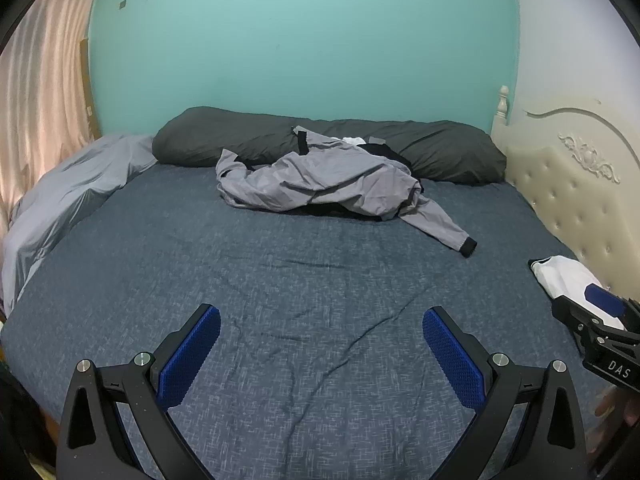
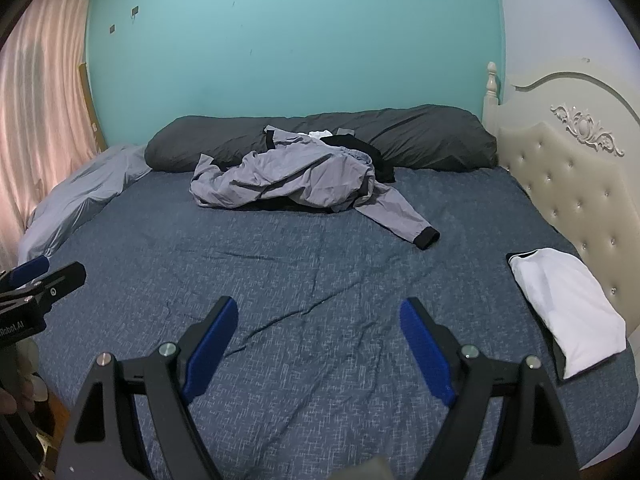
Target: Fold clothes
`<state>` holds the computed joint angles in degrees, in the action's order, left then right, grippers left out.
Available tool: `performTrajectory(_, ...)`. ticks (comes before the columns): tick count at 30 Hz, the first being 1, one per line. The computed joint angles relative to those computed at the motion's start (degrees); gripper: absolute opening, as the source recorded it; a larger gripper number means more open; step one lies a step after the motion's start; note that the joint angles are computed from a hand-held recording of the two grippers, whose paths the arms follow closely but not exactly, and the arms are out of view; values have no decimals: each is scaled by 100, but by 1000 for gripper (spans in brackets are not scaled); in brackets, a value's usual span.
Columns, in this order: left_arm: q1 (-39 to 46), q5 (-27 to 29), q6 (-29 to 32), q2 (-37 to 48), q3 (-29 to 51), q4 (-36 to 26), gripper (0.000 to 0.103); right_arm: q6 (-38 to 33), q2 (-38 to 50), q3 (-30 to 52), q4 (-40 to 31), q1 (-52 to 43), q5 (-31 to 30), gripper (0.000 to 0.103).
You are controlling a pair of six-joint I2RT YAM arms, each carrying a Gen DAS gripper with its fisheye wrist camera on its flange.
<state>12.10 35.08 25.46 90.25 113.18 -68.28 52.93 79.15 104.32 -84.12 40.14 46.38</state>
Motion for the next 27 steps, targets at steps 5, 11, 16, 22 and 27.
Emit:
performTrajectory(5, 4, -8, -5, 41, 57, 25, 103, 71, 214, 203, -138, 36, -4, 84)
performTrajectory(11, 7, -18, -12, 90, 123, 56, 103, 71, 99, 214, -139, 38, 30, 84)
performTrajectory(16, -7, -40, -17, 59, 174, -18, 103, 90, 57, 192, -158, 62, 55, 84)
performTrajectory(22, -59, -105, -71, 25, 181, -15, 103, 81, 40, 162, -136, 57, 73, 84)
performTrajectory(27, -60, -95, -63, 4, 144, 3, 103, 92, 40, 168, -154, 54, 74, 84)
